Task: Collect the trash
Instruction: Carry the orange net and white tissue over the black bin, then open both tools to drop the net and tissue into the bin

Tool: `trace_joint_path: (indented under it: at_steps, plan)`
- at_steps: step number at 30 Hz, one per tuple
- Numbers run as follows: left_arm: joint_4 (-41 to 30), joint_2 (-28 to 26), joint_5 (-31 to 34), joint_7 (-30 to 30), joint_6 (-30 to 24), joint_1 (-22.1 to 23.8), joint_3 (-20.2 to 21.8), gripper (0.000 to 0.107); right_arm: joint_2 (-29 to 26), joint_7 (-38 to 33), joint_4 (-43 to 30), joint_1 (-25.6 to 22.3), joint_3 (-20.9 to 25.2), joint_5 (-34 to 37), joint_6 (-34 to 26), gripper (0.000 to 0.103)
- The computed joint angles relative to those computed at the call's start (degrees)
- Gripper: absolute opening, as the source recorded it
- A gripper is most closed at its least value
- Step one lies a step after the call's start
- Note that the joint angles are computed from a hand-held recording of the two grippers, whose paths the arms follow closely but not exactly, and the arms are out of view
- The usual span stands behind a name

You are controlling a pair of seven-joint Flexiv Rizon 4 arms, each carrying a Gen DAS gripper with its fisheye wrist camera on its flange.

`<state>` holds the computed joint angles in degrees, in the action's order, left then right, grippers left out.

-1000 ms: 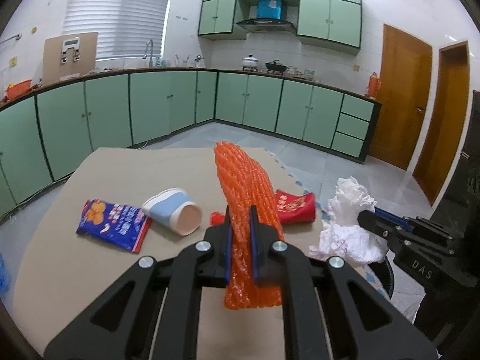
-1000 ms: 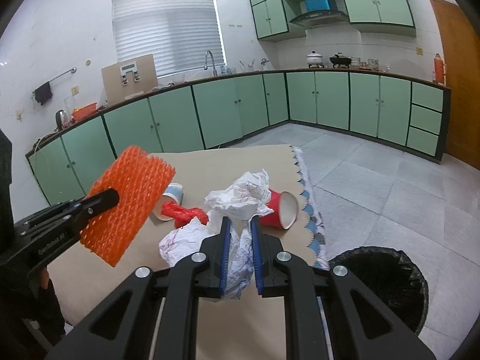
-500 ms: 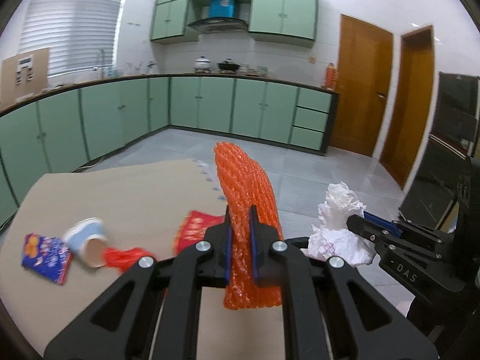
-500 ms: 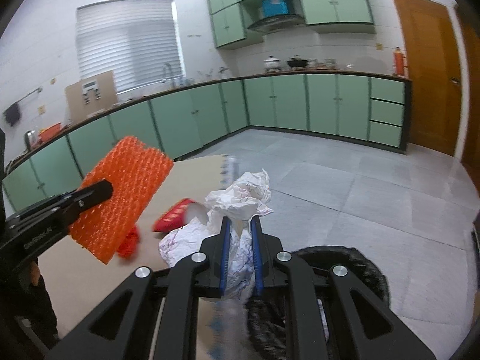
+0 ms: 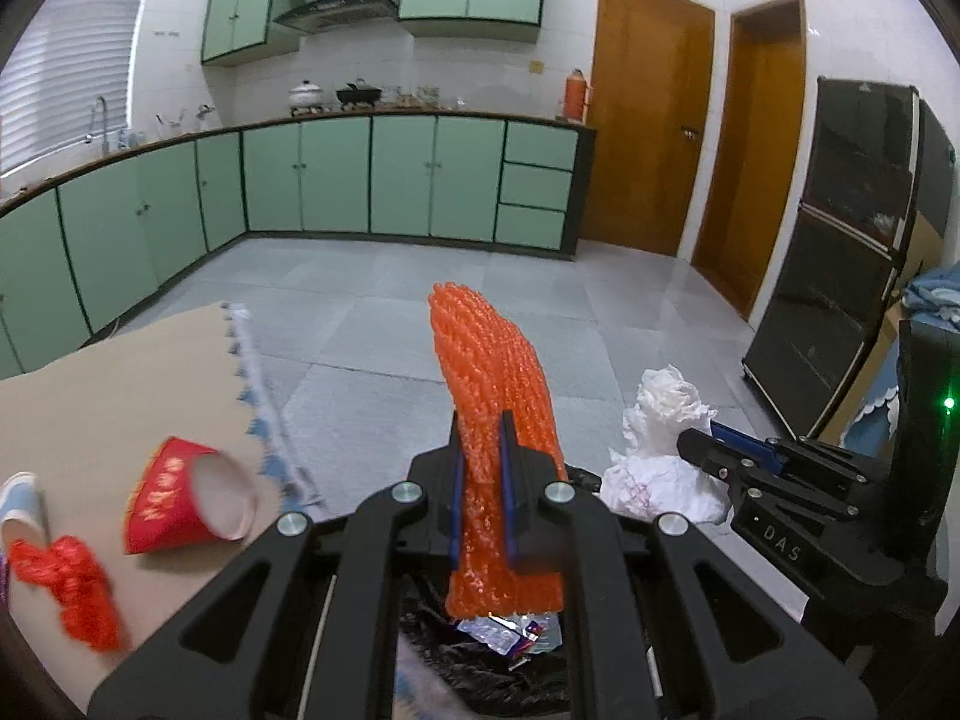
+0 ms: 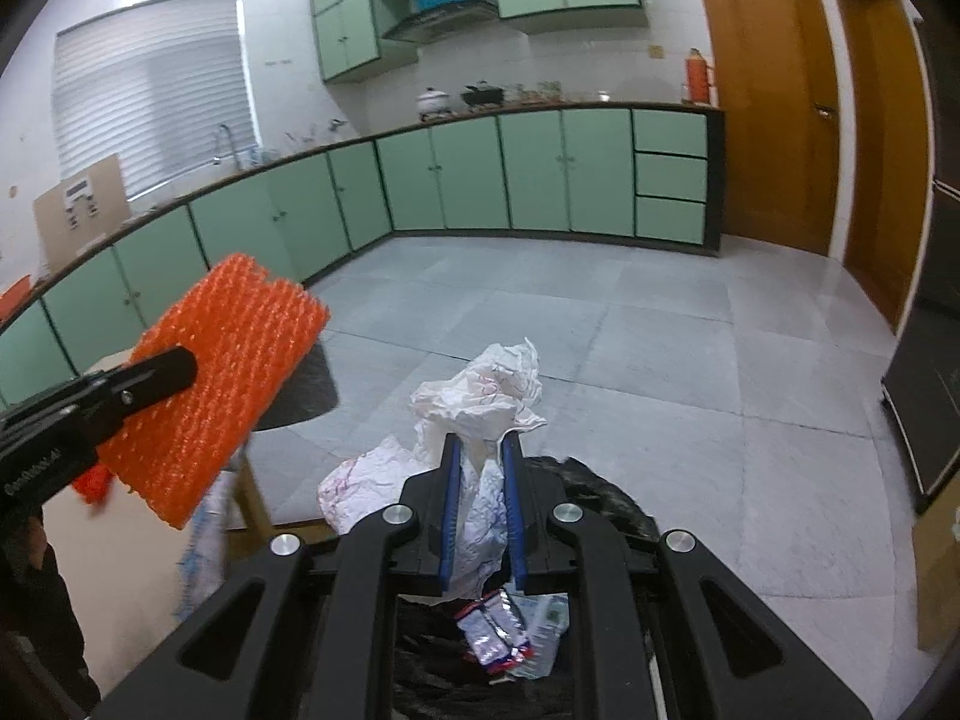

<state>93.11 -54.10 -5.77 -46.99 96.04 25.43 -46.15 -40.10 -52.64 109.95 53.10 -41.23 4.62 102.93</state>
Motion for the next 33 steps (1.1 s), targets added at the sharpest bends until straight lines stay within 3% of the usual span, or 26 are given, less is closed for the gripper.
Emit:
trace_joint_path:
  at_steps: [10,17,19,22,25,30,33]
  plan:
    - [-13.22,-1.72,-8.84,1.71,-13.36,-14.65,15.44,0.009,-1.49,3.39,-1.92,-8.39,7.49,-2.96,-3.0,0.016]
    - [-16.47,-2.35,-13.91,3.43,-16.11,-18.8,20.11,0.023,-2.2,6.42,-3.3,-11.59,9.44,-6.61,-5.15,0.025]
    - [-16.98,-2.31,-15.29,3.97,-16.68,-19.66,21.23,0.027,-2.2,7.35,-3.17,-11.64,9.22,-7.25,-5.3,0.032]
    - [-16.64,-1.96,-17.45,4.88,-16.92,-19.85,21.4,0.037,-1.92,8.75,-2.34,-11.03,8.28,-7.54,-5.12,0.038]
    - [-15.52,-1.28,-19.23,5.92,-16.1,-19.19,20.28,0.037,-1.95,10.23,-1.32,-8.71,5.69,-6.93,-4.56,0.048]
    - [-9.8,0.78,-20.95,10.0,-8.67,-13.31,12.36,0.053,-2.22,11.63,1.15,-2.04,-1.38,-4.25,-2.82,0.084]
    - [-5.07,1.5,-18.29,11.24,-2.37,-7.44,5.72,0.067,-2.37,11.81,1.76,1.91,-5.0,-2.07,-1.95,0.097]
